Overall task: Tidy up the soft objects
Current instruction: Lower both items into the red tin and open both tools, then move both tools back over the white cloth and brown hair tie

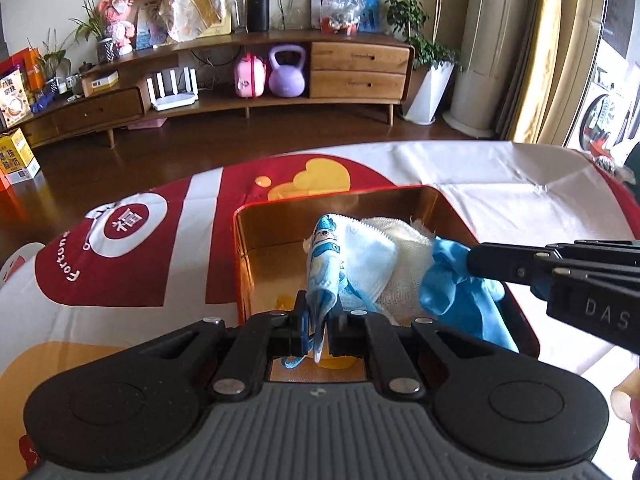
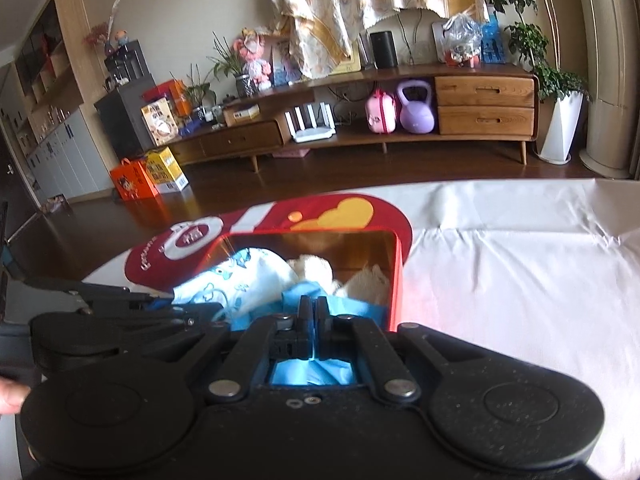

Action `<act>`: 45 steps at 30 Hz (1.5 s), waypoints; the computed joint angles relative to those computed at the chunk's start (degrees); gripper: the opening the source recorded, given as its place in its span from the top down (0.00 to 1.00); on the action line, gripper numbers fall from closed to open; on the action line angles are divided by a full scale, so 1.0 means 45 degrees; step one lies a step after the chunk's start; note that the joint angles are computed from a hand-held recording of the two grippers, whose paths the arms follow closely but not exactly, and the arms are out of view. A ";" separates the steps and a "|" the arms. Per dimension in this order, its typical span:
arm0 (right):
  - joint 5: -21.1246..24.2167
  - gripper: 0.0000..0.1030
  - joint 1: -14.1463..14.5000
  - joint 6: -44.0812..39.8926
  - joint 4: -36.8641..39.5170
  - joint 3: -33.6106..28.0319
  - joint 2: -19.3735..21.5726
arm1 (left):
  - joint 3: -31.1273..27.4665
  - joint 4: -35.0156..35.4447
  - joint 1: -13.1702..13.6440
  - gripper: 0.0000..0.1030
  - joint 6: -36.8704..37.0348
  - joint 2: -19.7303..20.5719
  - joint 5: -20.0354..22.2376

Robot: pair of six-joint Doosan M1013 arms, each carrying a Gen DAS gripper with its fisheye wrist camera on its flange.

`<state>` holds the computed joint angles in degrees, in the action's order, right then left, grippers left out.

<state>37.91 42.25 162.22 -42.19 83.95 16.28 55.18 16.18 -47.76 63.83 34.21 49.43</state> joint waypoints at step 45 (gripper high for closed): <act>0.1711 0.39 0.1562 0.0915 -0.1180 0.0501 -0.1673 | 0.2341 -0.0008 -0.0489 0.34 -0.0358 -0.2390 -0.1026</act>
<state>45.62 49.28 166.34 -47.49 86.20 8.75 65.71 16.14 -49.96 62.22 23.46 44.81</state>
